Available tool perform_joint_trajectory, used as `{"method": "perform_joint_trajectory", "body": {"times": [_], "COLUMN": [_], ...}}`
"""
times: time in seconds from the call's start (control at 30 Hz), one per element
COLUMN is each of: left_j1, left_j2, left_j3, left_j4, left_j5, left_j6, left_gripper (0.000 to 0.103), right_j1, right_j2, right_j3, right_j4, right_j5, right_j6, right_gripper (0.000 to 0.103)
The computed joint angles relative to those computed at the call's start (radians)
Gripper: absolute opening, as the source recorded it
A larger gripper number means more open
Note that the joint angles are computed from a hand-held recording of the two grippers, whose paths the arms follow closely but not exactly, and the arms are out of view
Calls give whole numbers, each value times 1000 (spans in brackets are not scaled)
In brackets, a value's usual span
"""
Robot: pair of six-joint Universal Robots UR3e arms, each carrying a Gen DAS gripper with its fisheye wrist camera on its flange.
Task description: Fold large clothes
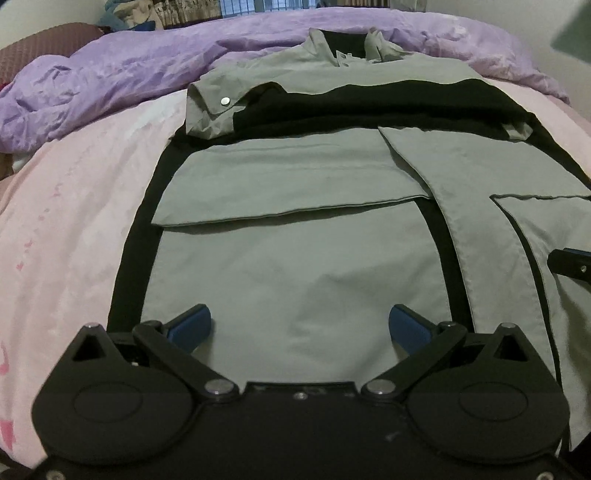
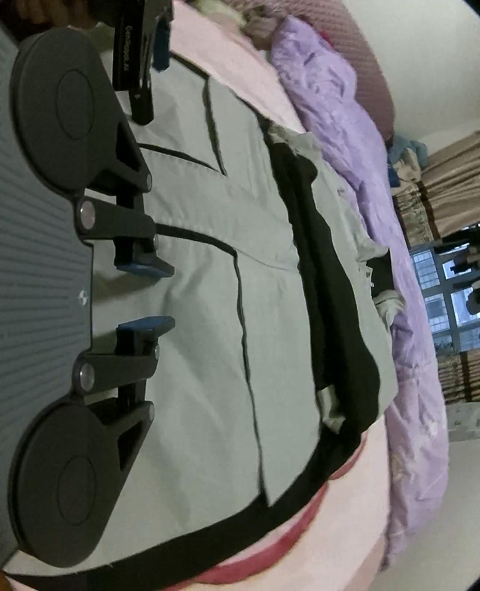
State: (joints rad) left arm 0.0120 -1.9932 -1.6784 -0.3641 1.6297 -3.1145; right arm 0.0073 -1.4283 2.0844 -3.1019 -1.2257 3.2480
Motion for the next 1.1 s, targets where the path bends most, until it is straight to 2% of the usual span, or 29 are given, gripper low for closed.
{"method": "perform_joint_trajectory", "body": {"times": [0.1,0.23,0.37,0.47,0.5,0.6,0.63,0.7,0.77,0.8,0.9,0.97,1.03,1.1], "left_j1": [2,14,48,118,139,201,220,262,298,308,293,275,256,290], "left_j2": [3,5,55,107,116,158,177,225,268,281,282,277,266,294], "left_j3": [-2,11,-64,-142,-151,-189,-204,-243,-276,-290,-310,-321,-331,-356], "left_j4": [1,-22,29,45,40,40,40,40,23,18,24,31,59,47], "left_j5": [-1,-11,22,-6,0,-17,-18,-57,-107,-124,-133,-145,-125,-155], "left_j6": [8,30,86,112,100,89,92,110,121,129,139,146,174,202], "left_gripper": [103,103,103,103,103,103,103,103,103,103,103,103,103,103], "right_j1": [-62,-138,-185,-237,-271,-391,-380,-302,-224,-204,-216,-216,-183,-115], "right_j2": [-38,-86,-182,-283,-312,-370,-379,-379,-372,-366,-370,-358,-333,-295], "right_j3": [73,118,189,271,302,353,344,317,312,311,309,303,277,234], "right_j4": [-23,18,46,62,60,103,116,102,42,17,10,-6,-4,2], "right_j5": [84,172,119,39,49,171,151,44,-57,-85,-39,16,43,0], "right_j6": [5,5,1,-11,-13,-9,3,3,-3,3,11,3,-10,-28], "right_gripper": [30,30,30,30,30,30,32,41,62,66,67,62,62,62]}}
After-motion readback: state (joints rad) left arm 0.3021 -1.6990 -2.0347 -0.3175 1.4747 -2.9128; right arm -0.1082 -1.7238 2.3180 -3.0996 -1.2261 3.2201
